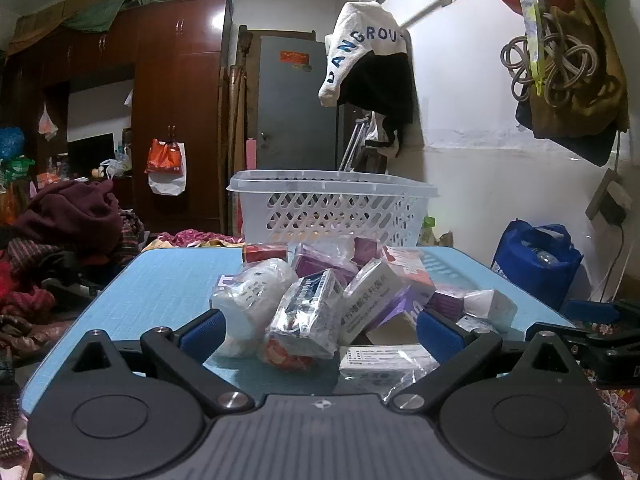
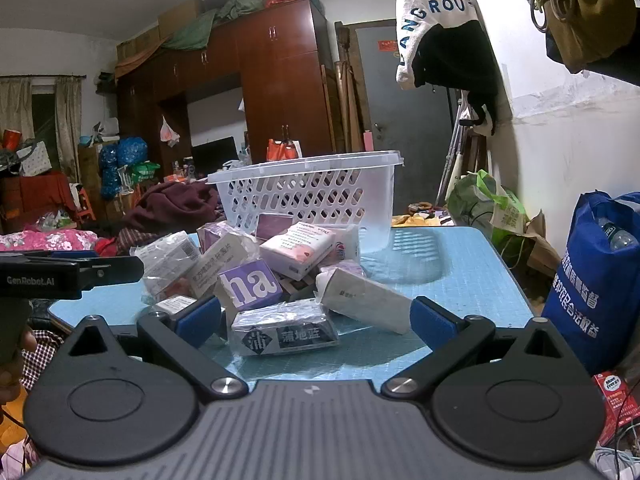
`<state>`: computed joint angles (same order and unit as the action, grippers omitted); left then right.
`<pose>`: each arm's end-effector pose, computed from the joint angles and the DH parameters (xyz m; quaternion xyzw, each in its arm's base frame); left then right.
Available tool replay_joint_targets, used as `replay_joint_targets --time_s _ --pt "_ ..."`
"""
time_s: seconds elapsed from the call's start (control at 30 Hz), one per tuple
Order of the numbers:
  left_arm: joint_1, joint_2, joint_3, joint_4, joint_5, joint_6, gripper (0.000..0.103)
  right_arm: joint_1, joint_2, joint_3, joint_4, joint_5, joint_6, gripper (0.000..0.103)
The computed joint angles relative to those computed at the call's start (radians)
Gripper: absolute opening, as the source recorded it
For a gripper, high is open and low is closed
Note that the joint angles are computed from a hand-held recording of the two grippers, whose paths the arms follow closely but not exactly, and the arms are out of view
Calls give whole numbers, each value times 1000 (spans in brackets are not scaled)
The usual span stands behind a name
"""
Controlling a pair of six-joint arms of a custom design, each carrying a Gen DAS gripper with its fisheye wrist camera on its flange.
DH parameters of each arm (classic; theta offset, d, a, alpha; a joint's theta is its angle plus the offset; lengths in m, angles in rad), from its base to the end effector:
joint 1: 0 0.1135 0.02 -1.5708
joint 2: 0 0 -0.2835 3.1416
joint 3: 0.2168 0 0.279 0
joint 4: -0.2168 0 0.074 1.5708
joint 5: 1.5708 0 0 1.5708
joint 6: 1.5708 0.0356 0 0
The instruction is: Organize objects
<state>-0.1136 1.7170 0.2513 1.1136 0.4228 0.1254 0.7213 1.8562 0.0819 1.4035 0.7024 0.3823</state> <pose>0.2462 -0.0428 0.0926 0.2148 0.7817 -0.1688 0.5606 0.1637 0.1134 0.0699 0.0607 0.7966 0.0361 0.6003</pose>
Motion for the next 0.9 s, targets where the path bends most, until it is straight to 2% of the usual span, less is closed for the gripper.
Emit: replay_joint_targets --time_s 0.33,0.5,0.7,0.9 --pt "7 -6 -3 6 20 -17 102 -1 6 -6 16 8 -11 103" --pt "1 -14 -3 0 30 -12 100 41 45 19 26 101 -65 103" --pt "-1 0 -11 30 34 -1 100 16 21 8 18 34 -52 103" --pt "3 6 -12 42 37 -8 100 -5 41 -21 88 -15 -27 103"
